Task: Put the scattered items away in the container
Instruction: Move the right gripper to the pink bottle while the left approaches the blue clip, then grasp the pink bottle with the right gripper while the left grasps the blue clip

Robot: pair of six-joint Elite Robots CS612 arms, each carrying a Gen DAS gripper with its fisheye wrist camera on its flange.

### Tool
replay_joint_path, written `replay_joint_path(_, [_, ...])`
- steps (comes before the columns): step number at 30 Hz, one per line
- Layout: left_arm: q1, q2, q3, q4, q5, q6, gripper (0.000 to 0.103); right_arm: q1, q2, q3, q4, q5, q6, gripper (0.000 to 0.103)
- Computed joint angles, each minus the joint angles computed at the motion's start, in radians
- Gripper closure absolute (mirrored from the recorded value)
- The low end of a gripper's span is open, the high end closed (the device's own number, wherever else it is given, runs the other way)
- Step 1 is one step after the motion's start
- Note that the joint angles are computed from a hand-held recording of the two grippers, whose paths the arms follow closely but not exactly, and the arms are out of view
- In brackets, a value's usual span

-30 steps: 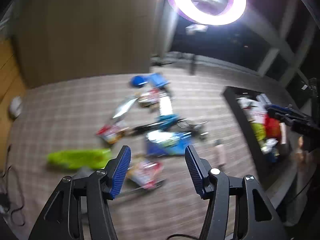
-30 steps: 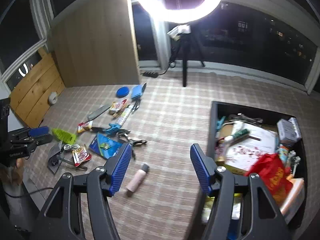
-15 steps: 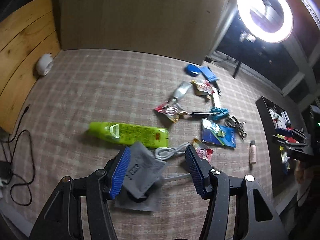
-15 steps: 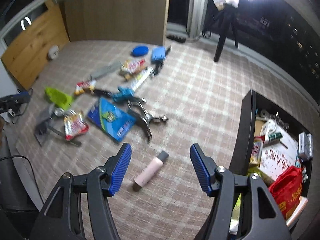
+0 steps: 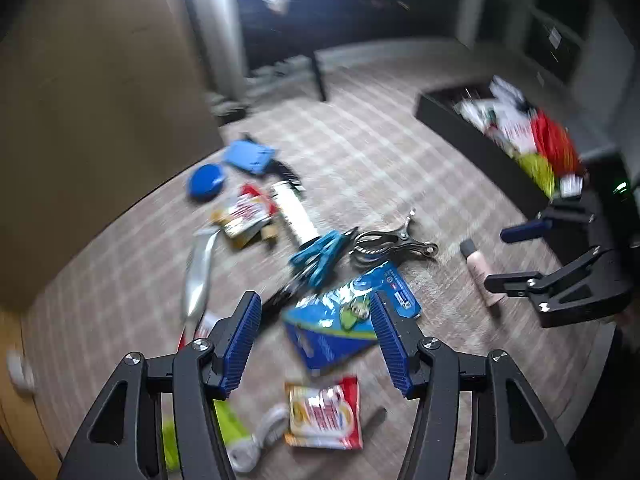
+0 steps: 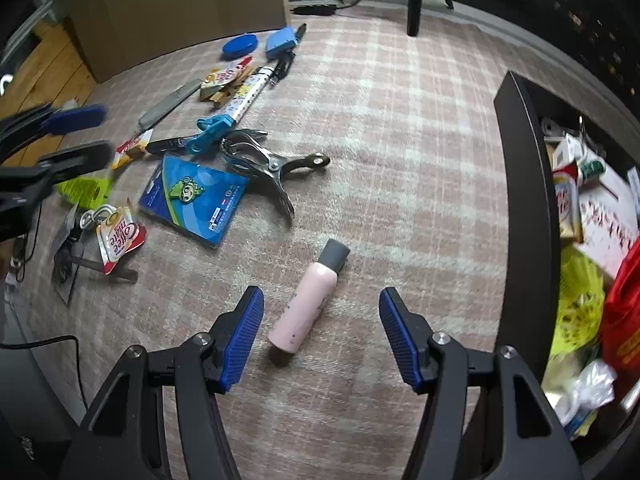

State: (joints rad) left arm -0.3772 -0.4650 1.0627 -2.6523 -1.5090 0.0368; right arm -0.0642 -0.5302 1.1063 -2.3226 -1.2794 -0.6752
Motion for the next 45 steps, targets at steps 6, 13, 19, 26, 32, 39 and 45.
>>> replay_joint_path(6, [0.005,0.080,-0.156,0.138,-0.027,0.153,0.048,-0.001,0.006,-0.002,0.002,-0.009,0.053,0.045])
replay_joint_path(13, [0.014,0.144,-0.277,0.245,-0.076,0.224,0.049,0.006,0.017,-0.015,0.029,-0.032,0.073,0.054])
replay_joint_path(19, [0.012,0.175,-0.336,0.307,-0.086,0.261,0.053,0.009,0.021,-0.024,0.037,-0.046,0.062,0.060])
replay_joint_path(26, [0.009,0.180,-0.346,0.348,-0.074,0.199,0.076,0.012,0.021,-0.025,0.034,-0.063,0.056,0.081])
replay_joint_path(32, [0.017,0.169,-0.331,0.331,-0.104,0.156,0.083,0.006,0.018,-0.018,0.039,-0.049,0.057,0.082])
replay_joint_path(39, [0.019,0.132,-0.265,0.242,-0.107,0.099,0.083,-0.002,-0.006,0.017,0.016,-0.005,0.064,0.083])
replay_joint_path(45, [0.021,0.102,-0.231,0.151,-0.130,0.035,0.083,-0.024,-0.027,0.026,-0.032,0.053,0.112,0.083])
